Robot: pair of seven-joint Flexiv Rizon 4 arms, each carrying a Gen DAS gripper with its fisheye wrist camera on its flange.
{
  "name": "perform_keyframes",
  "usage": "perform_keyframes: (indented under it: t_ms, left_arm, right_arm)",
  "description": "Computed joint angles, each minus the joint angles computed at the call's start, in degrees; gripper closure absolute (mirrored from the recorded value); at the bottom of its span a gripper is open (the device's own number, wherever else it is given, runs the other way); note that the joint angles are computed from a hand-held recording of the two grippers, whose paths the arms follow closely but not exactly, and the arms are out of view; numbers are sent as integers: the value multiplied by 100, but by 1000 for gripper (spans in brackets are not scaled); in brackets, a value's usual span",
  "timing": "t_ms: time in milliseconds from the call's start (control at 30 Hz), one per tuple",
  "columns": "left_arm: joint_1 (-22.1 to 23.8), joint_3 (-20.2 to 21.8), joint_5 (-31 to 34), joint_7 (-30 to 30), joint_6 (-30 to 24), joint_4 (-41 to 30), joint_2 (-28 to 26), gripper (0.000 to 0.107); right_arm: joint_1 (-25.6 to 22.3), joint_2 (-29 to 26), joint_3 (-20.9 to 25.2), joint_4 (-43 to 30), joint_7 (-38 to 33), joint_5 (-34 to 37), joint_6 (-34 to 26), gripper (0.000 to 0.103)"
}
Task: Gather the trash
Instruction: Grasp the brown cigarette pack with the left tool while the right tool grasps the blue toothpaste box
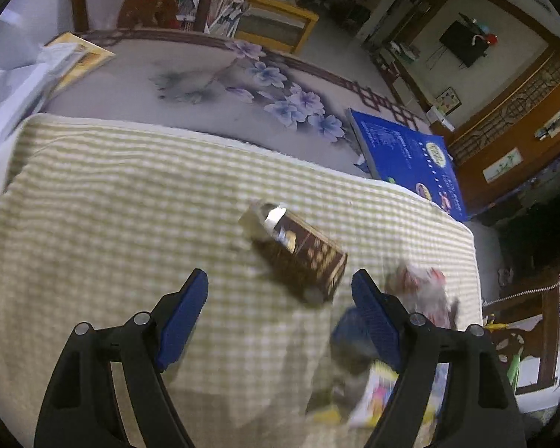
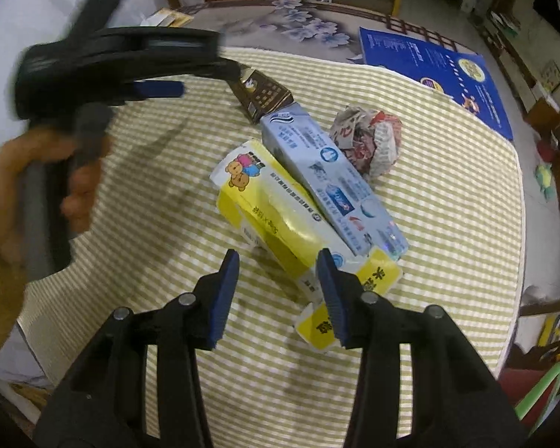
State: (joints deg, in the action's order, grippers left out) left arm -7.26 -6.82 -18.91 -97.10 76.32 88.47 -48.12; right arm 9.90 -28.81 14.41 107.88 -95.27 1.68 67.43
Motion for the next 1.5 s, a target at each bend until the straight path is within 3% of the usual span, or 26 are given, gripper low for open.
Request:
perform_keyframes:
  t_ms: [33,167,200,233,333,433,567,767,867,933,1000,1100,1333,1400,1467,1500]
  left_arm:
    - [-20,11,-17,-13,-133,-241,-155,35]
    - [20,-55,-52,60,-557,-705,-470,77]
    - [57,-116,-82,106,-600,-727,-506,81]
    - [116,-211,-124,184,-591,-698,-524,96]
    - [218,-370,-209,374,-306,-381,-413,101]
    - [262,-416,-221,499,-29,-44,-226,101]
    - [451,-664,-320,673,431,576,110,101]
    - [692,-962,-431,819,842,1226,430,101]
    - [796,-1107,-476,861,936,1400,496,100]
    - [850,-1184,-496,886,972,1473,514,101]
    - [902,-1252,-512,902,1025,1546,531,101]
    - [927,-1274,-515,884,1093,1603,549,101]
    - [975,-1305,-492,858,1132,1682,604,100]
    - [1032,-1356,-488,867,1166,1741,612,88]
    - [1139,-1471,-462,918,1265,1852,634,64]
    - [1223,-1576,-445,952,1347,1918,636,59]
  right_arm:
    - [11,22,-22,32,28,2,72,60]
    - [-39,54,-21,31,-38,-4,200,60]
    - [-36,41,-66,10,-39,-46,244,60]
    - [-21,19,-114,-26,5,-83,256,60]
    - [-104,-132,-179,-277,156,-58,181,60]
    - [-86,-378,-313,-598,275,-216,-2,60]
    - [-322,-695,37,-1107,-226,-88,-590,60]
    - [-216,-947,49,-1557,-442,73,-857,59]
    - [-270,-1054,217,-1910,-813,220,-1608,53]
    - [-26,-1014,14,-1751,-933,-14,-1612,45]
    - [225,-951,-217,-1453,-922,-302,-1248,37]
    - [416,-898,-432,-1216,-540,-468,-775,42]
    - [275,-739,-284,-901,-252,-485,-354,53]
    - [143,-618,-157,-778,-175,-293,-234,54]
    - [94,-501,-110,-634,-78,-183,-115,54]
    - [71,-453,-96,-569,-38,-144,-76,54]
